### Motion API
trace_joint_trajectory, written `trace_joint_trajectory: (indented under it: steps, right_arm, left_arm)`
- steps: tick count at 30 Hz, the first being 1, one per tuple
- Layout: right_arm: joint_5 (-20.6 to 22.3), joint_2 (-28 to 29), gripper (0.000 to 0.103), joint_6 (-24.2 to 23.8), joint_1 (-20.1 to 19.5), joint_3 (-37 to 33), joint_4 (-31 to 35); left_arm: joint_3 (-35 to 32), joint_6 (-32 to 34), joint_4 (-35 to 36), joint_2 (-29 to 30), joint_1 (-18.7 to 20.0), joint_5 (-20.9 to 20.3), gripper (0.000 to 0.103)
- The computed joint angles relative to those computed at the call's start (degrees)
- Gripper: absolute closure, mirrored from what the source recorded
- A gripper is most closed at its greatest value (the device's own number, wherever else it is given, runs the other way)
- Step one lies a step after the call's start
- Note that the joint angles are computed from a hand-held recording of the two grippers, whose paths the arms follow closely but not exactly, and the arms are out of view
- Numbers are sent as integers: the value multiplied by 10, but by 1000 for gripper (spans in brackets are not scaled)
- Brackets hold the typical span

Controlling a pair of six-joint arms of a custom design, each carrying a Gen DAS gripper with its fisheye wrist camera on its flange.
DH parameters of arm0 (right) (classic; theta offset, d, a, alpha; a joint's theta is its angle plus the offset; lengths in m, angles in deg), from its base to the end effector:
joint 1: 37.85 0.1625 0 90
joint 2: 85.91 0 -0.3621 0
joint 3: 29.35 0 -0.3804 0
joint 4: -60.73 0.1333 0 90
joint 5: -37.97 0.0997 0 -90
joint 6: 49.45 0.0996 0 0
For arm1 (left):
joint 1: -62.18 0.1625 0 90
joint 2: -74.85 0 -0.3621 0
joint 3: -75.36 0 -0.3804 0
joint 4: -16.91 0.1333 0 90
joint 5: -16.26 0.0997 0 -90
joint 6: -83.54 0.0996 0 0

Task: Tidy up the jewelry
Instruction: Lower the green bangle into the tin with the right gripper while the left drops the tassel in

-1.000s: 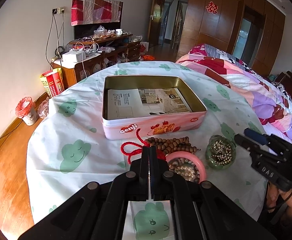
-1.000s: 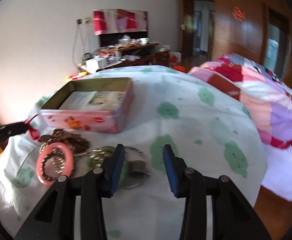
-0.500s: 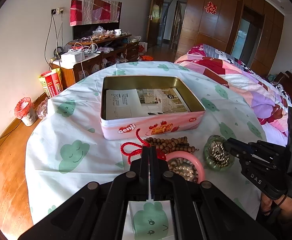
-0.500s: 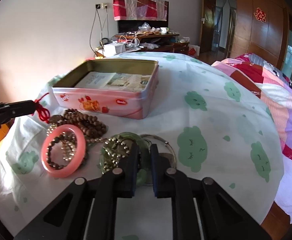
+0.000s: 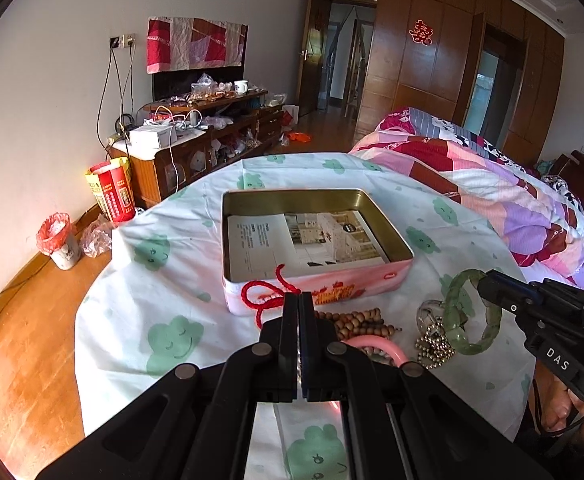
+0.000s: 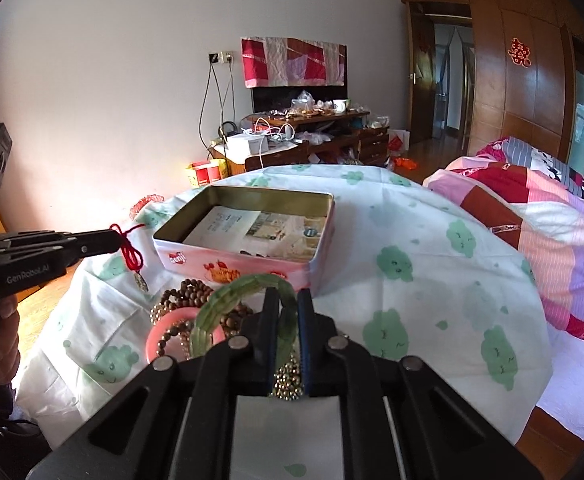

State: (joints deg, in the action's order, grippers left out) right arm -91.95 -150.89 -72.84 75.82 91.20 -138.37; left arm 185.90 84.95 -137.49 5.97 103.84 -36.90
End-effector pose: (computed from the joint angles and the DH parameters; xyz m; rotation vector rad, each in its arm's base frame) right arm 0.2598 -0.4199 0.2116 0.5143 -2.2013 1.1235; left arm -0.2732 -0.5014 0.2124 0.9309 2.4196 -0.8202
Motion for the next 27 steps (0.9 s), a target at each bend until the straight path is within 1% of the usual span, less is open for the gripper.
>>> trace_joint_trajectory:
  steps: [6, 12, 19, 22, 27]
  right_arm:
    - [10, -4, 92, 7, -10, -16, 26]
    - [12, 3, 92, -6, -11, -49, 55]
    - [9, 30, 92, -23, -13, -113, 99]
    - [6, 44, 92, -31, -13, -133, 107]
    - [2, 72, 92, -45, -19, -169, 115]
  left_arm:
    - [-27, 30, -4, 18, 2, 4, 103]
    - [-69, 56, 3, 45, 9, 4, 103]
    - [-117, 75, 22, 82, 23, 9, 103]
    - [-137, 79, 27, 98, 30, 9, 103]
    - [-171, 91, 30, 124, 38, 22, 103]
